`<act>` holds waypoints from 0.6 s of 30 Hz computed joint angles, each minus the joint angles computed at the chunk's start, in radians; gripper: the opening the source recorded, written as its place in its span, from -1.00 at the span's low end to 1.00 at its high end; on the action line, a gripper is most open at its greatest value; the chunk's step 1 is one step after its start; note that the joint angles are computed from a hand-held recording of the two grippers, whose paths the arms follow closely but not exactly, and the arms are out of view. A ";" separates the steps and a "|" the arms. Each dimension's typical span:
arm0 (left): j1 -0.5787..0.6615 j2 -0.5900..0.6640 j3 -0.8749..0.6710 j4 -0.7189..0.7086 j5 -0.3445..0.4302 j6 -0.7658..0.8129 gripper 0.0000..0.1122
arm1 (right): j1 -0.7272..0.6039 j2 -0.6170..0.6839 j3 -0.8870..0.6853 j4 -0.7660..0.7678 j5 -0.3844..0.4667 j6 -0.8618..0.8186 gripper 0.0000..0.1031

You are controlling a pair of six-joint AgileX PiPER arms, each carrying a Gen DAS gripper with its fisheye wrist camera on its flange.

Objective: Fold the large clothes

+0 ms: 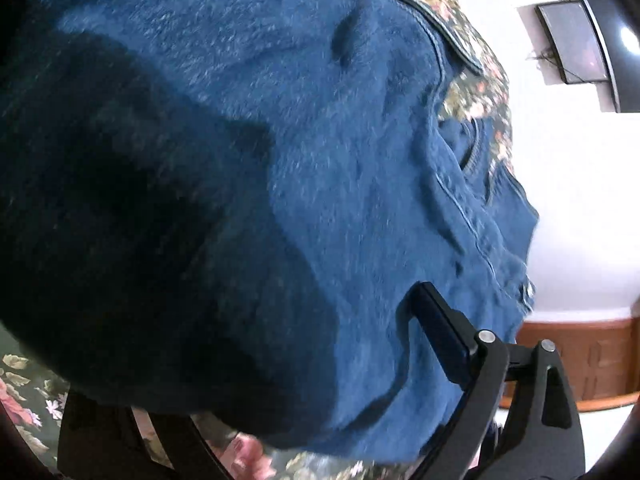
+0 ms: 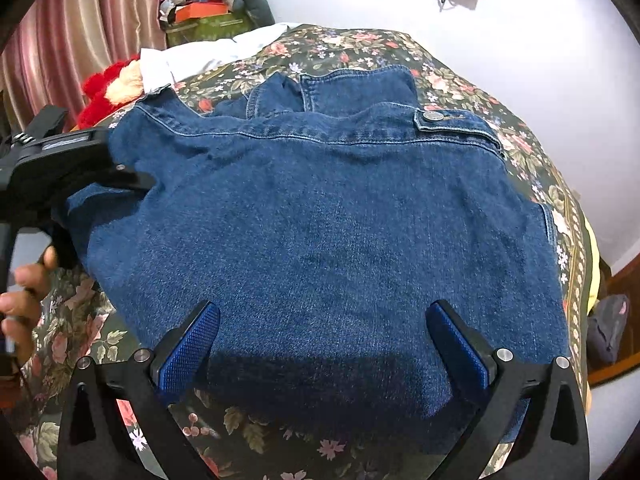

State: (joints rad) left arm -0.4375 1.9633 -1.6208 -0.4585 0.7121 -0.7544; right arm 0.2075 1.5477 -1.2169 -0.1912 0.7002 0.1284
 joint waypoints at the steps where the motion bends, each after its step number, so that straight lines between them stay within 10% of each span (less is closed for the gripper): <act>1: -0.011 -0.004 -0.002 0.050 -0.014 -0.067 0.66 | -0.001 0.000 -0.002 0.004 0.003 -0.003 1.00; 8: -0.074 -0.035 -0.069 0.348 0.052 -0.259 -0.36 | -0.021 -0.007 -0.048 0.077 0.093 -0.061 1.00; 18: -0.153 -0.194 -0.069 0.676 0.055 -0.282 -0.49 | 0.016 0.000 -0.241 0.081 0.219 -0.002 1.00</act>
State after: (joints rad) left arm -0.5905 1.7693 -1.6902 0.2171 0.7671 -1.0363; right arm 0.2238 1.5482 -1.4580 -0.1099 0.9193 0.1266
